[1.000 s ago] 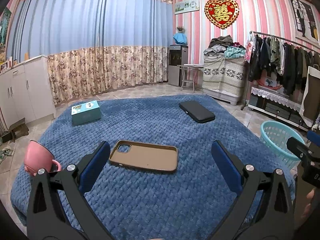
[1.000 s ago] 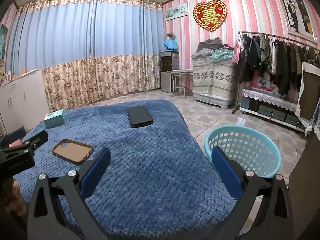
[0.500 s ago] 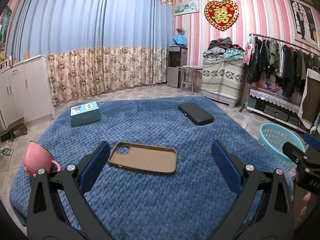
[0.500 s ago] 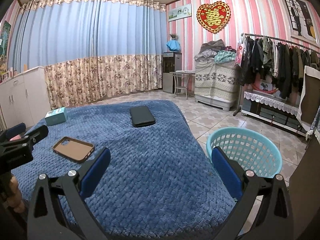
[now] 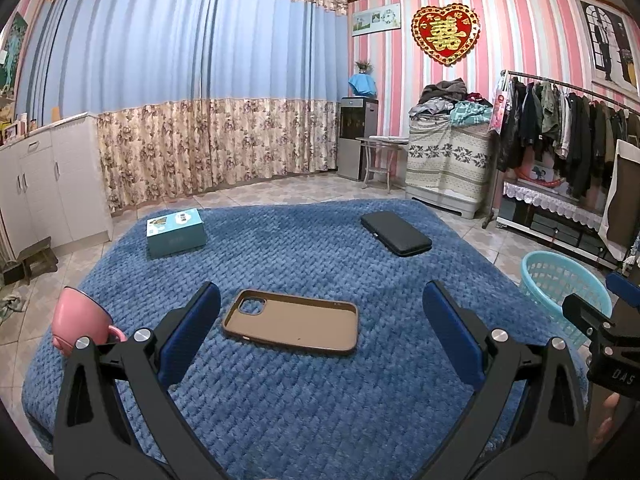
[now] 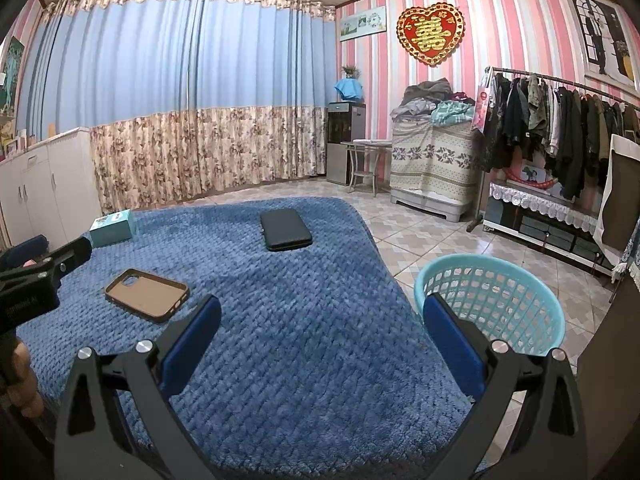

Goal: Collect trash

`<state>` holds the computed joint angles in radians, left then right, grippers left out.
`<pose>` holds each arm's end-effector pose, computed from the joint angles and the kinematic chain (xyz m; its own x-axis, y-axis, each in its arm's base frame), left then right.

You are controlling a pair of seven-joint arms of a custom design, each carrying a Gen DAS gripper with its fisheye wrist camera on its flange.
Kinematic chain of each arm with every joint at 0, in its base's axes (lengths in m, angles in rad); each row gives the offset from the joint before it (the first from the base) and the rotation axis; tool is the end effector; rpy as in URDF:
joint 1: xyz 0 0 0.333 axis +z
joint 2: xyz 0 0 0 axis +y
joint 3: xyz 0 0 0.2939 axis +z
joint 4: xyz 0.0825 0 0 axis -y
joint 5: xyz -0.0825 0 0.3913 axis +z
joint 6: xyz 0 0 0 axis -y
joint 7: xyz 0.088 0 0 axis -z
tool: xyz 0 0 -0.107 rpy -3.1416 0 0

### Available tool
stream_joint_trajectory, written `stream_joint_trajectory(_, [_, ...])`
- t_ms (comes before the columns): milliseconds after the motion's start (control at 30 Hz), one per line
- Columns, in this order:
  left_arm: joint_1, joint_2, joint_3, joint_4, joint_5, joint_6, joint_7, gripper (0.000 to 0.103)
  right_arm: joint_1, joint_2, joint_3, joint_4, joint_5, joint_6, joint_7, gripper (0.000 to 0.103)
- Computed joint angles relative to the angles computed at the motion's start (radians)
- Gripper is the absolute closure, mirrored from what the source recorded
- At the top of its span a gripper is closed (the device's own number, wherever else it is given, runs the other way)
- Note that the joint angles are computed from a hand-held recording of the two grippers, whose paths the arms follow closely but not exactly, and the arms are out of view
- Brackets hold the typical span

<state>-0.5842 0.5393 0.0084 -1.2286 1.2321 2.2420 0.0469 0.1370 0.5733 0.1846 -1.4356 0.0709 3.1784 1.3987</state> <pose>0.6452 -0.3882 0.5112 0.3414 -0.9399 0.0033 -0.3503 -0.1305 -0.9275 0.7241 0.1952 0.4873 0.3231 -0.9464 -0.0052 -0.3630 -0.1188 -0.9242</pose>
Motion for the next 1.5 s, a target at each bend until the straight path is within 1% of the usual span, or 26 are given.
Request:
stream_joint_trajectory(433, [0.002, -0.002, 0.000, -0.005, 0.001, 0.003, -0.003, 0.005, -0.003, 0.001, 0.004, 0.001, 0.002, 0.000, -0.005, 0.004])
stream_joint_trajectory(467, [0.002, -0.003, 0.000, -0.006, 0.002, 0.003, -0.004, 0.005, 0.006, 0.001, -0.007, 0.003, 0.002, -0.002, 0.001, 0.004])
stream_joint_trajectory(600, [0.001, -0.003, 0.001, -0.006, 0.003, 0.003, -0.006, 0.005, 0.006, 0.001, -0.006, 0.003, 0.002, -0.001, 0.000, 0.004])
stream_joint_trajectory(800, [-0.001, 0.015, 0.004, 0.020, 0.001, -0.002, 0.003, 0.005, 0.001, 0.002, -0.001, 0.002, 0.001, 0.000, -0.002, 0.004])
stream_joint_trajectory(1500, [-0.005, 0.009, 0.009, 0.008, 0.005, 0.000, -0.004, 0.005, 0.002, 0.005, -0.002, 0.007, 0.003, -0.004, -0.005, 0.004])
